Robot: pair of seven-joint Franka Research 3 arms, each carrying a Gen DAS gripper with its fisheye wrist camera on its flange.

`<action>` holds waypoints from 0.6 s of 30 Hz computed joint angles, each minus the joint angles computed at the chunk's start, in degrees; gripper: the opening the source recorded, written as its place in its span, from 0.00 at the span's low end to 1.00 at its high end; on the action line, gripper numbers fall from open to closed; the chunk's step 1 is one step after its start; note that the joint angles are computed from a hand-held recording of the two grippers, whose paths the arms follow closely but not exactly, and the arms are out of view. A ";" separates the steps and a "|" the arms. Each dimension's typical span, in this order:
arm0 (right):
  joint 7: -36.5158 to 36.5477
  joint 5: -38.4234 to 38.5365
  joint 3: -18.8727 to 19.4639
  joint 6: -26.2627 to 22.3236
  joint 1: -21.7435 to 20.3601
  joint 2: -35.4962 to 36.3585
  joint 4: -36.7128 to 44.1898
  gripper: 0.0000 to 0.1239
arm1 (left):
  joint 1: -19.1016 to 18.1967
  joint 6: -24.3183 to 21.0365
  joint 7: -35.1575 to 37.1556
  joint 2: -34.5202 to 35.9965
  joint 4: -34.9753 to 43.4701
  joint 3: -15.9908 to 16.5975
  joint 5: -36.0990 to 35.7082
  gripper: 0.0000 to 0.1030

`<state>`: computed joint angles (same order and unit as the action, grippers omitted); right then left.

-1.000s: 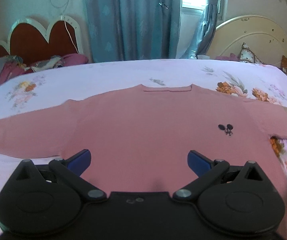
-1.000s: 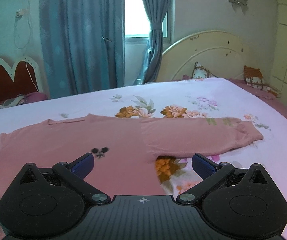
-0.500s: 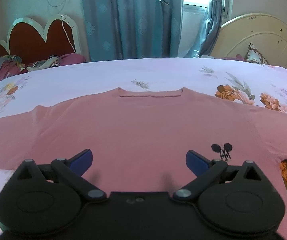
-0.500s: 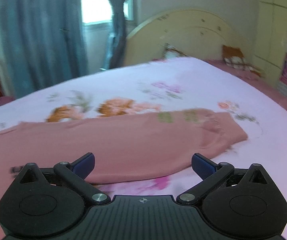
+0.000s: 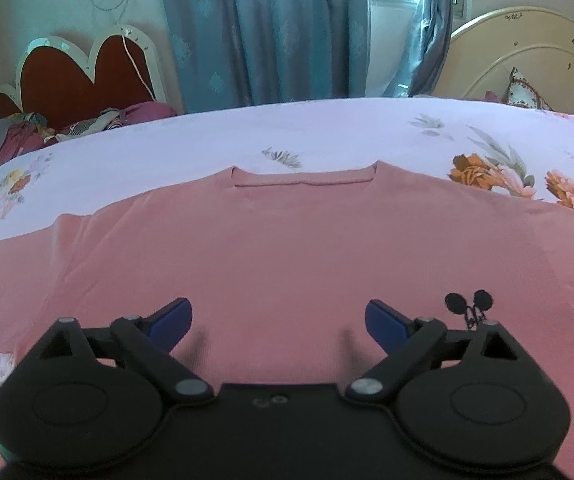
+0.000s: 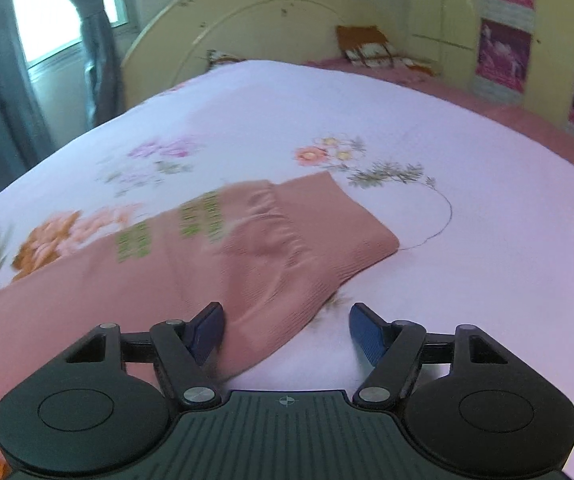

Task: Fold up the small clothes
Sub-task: 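Move the right tool to the sleeve cuff and grasp it, then carry the gripped sleeve across the sweatshirt body and release it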

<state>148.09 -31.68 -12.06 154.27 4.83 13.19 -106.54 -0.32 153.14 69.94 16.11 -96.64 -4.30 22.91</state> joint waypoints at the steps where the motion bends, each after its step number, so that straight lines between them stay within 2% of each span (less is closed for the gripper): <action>1: -0.37 0.23 -0.01 0.18 -0.23 0.43 0.38 0.57 | 0.09 -0.19 0.20 0.15 0.13 -0.02 -0.11 0.88; 3: -0.94 -0.31 -0.40 0.55 -0.17 1.29 1.19 0.55 | 0.96 -0.39 2.32 0.35 0.29 -0.76 -1.98 0.84; 5: -0.16 -1.59 -1.13 0.55 0.44 1.84 1.97 0.35 | 2.03 -0.48 4.71 0.52 0.40 -1.65 -5.06 0.80; 6: -0.24 -1.37 -1.13 1.28 0.30 2.49 2.42 0.31 | 2.29 -0.65 5.42 0.67 0.61 -1.79 -6.06 0.79; 8: -0.76 -0.40 -1.25 2.39 0.07 2.98 2.67 0.13 | 2.22 -1.31 5.93 0.88 1.09 -1.55 -6.56 0.77; 9: -1.19 0.35 -1.28 2.98 -0.08 3.19 2.71 0.09 | 2.25 -1.29 6.28 0.83 1.05 -1.49 -6.72 0.74; 10: -1.43 0.84 -1.40 3.58 -0.02 3.12 2.53 0.06 | 2.24 -1.30 6.56 0.80 1.05 -1.42 -6.81 0.73; 15: -0.67 -1.47 -2.76 7.75 1.88 1.58 1.46 0.04 | 2.52 -1.16 7.95 0.36 0.71 -1.21 -7.39 0.70; 18: -1.26 -2.76 -2.34 10.76 3.04 1.11 2.35 0.04 | 2.83 -0.72 8.19 -0.09 0.33 -1.01 -7.68 0.70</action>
